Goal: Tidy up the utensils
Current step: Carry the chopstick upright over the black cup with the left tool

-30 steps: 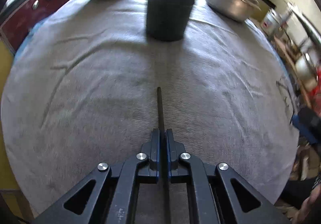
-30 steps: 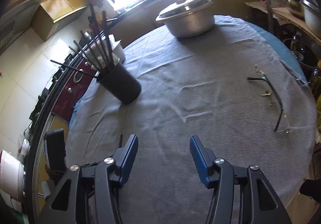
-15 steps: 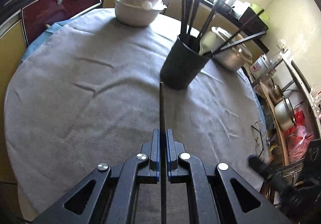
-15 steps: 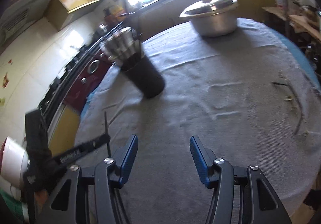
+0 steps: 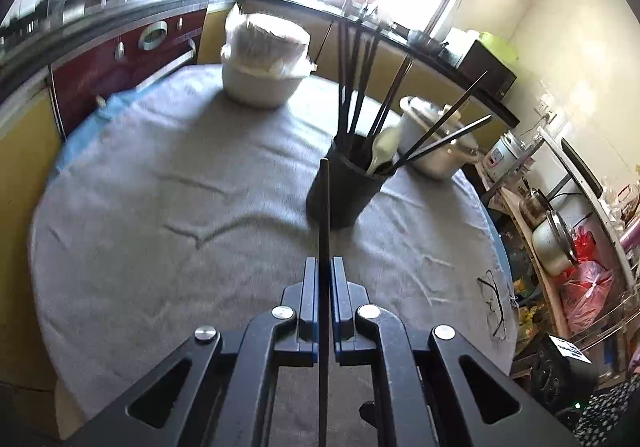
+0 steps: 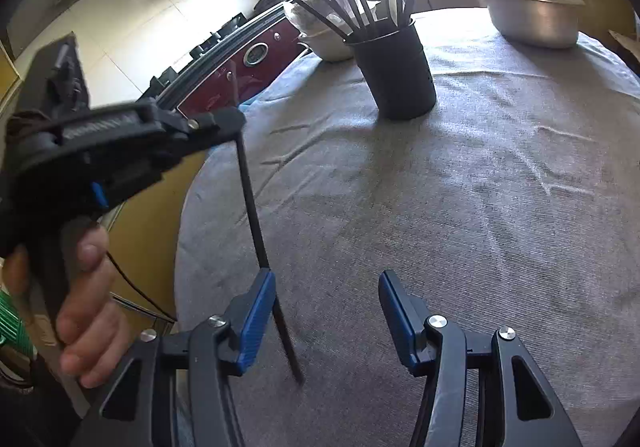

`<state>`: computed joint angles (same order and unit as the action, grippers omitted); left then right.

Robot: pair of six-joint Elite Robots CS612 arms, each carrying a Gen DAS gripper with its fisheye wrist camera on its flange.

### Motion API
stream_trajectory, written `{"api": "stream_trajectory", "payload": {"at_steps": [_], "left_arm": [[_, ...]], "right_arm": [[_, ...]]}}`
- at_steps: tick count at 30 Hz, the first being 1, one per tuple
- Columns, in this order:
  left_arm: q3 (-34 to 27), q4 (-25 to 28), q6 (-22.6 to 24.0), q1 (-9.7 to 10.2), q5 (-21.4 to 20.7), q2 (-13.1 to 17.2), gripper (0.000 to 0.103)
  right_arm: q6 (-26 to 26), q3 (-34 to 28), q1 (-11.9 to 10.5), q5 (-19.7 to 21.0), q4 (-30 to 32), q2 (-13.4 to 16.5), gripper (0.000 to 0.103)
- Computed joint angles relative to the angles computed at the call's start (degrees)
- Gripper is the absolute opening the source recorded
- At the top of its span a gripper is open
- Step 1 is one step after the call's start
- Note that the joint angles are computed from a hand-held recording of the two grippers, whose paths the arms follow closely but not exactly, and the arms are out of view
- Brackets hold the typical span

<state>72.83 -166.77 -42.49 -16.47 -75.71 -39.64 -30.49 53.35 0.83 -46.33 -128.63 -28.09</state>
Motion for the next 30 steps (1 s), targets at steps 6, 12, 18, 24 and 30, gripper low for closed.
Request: {"api": "stream_trajectory", "payload": {"at_steps": [6, 12, 18, 24, 30], "left_arm": [[-0.8, 1.6, 4.7, -0.90, 2.7, -0.7, 0.005], [-2.6, 4.0, 7.3, -1.05, 2.6, -0.6, 0.005], [-3.2, 4.4, 8.5, -1.23, 2.4, -0.6, 0.005], [-3.8, 5.3, 9.8, -1.36, 2.1, -0.6, 0.005], [-4.8, 5.2, 11.1, -1.27, 1.1, -0.7, 0.005]], "right_arm": [[-0.1, 0.5, 0.0, 0.7, -1.4, -0.3, 0.055], [-4.6, -0.3, 0.7, 1.5, 1.2, -0.3, 0.039], [-4.7, -0.9, 2.0, -1.2, -0.8, 0.4, 0.028], [-3.3, -0.5, 2.2, -2.3, -4.6, 0.7, 0.010], [-1.6, -0.6, 1.9, -1.8, -7.7, 0.8, 0.009]]}}
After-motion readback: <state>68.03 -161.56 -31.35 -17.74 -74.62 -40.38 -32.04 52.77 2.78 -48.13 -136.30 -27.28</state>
